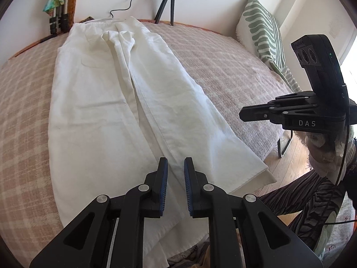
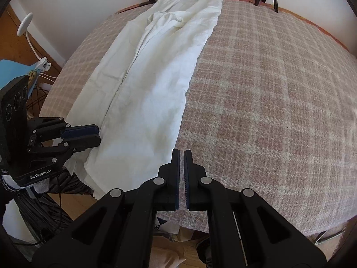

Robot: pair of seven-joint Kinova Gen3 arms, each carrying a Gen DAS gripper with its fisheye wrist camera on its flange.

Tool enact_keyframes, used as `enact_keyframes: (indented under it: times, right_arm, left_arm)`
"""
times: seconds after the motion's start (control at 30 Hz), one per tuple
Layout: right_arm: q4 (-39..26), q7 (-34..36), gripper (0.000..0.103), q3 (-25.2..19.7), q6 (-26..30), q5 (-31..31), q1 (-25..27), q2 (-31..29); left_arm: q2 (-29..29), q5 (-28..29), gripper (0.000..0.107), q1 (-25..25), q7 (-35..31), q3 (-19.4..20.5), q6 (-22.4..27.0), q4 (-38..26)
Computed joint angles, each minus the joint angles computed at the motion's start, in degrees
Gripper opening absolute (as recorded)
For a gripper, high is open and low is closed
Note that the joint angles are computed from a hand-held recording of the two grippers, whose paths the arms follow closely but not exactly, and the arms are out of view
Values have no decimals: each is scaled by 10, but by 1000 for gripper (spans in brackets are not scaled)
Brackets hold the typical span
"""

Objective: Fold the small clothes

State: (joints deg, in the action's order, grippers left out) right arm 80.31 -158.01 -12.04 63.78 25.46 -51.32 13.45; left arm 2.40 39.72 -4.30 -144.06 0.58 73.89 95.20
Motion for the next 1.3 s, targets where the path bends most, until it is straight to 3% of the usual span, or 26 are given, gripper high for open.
enact_keyframes:
  times: [0.2,0.5,0.63,0.83,1.13,1.3]
  right_arm:
    - [-58,30,4,20,-2,89,-9,27]
    - [-155,126,4,50,-38,18,37,108]
    - [-195,169,4,74,8,-9,27,145]
    - [-132,150,10,75,-29,-30,20,113]
    - [-38,90,11,41,-25,10,-46,57]
    - [-20,49,11,22,26,65,-98,51]
  left_arm:
    - [3,29,13,-20,-12,-13,-3,-27]
    - [64,15,13,-47,28,-1,-20,-81]
    - [74,-8,13,-48,36,10,-18,-79]
    - [65,-12,13,-56,26,10,-15,-55]
    - [10,3,13,-76,-57,-17,-1,24]
    - [-23,9,13,-81,-113,-43,8,59]
